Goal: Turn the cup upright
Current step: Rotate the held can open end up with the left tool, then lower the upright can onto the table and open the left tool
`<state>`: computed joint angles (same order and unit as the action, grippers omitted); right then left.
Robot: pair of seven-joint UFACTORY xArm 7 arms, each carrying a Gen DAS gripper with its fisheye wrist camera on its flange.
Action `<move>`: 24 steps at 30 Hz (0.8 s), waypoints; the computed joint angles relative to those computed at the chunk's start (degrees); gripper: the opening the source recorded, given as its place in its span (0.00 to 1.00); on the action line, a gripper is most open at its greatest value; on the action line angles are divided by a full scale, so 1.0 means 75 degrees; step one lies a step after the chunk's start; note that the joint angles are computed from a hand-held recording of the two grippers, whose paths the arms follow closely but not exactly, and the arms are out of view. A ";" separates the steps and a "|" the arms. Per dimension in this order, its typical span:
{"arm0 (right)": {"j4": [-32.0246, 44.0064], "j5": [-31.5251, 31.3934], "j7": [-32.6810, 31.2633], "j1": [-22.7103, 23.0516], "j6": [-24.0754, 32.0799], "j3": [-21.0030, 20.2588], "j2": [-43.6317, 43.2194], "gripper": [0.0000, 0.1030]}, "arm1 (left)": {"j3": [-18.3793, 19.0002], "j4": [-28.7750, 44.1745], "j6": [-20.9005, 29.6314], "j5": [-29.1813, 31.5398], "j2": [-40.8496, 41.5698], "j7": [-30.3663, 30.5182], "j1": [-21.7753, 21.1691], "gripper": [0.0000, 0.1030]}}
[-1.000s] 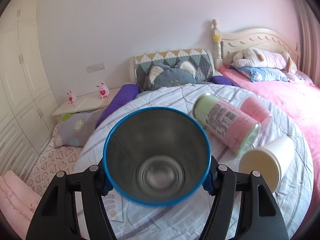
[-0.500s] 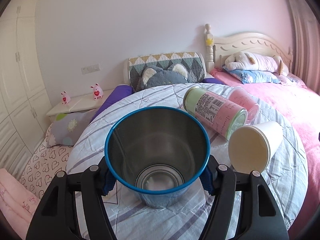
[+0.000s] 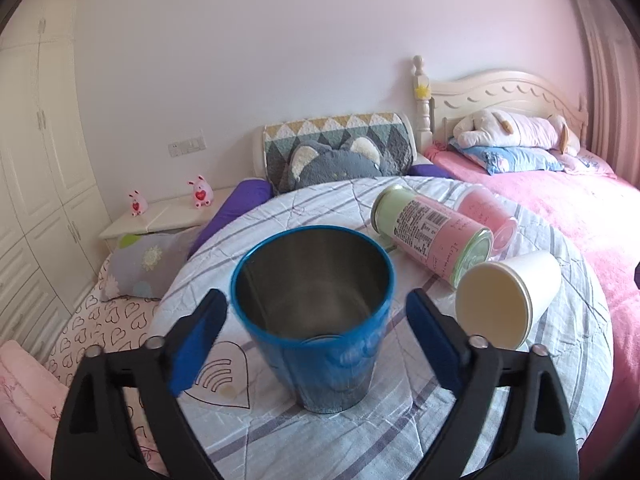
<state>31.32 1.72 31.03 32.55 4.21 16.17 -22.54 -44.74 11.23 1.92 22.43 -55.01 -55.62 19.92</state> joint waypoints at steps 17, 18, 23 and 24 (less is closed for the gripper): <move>0.0075 -0.0645 0.0773 -0.0711 0.0100 0.0818 -0.0314 1.00 | 0.2255 0.0041 0.2262 -0.0078 -0.0313 0.0804 -0.2237 0.98; 0.0079 -0.0739 0.0881 -0.0820 0.0148 0.0936 -0.0389 1.00 | 0.2569 0.0013 0.2597 -0.0175 -0.0474 0.0968 -0.2569 0.98; 0.0116 -0.1220 0.1420 -0.1257 0.0573 0.1467 -0.0901 1.00 | 0.3513 -0.0097 0.4212 -0.0718 -0.1544 0.1637 -0.3772 0.98; 0.0127 -0.1310 0.1532 -0.1314 0.0692 0.1557 -0.1005 1.00 | 0.3592 -0.0103 0.4636 -0.0835 -0.1872 0.1762 -0.3997 0.99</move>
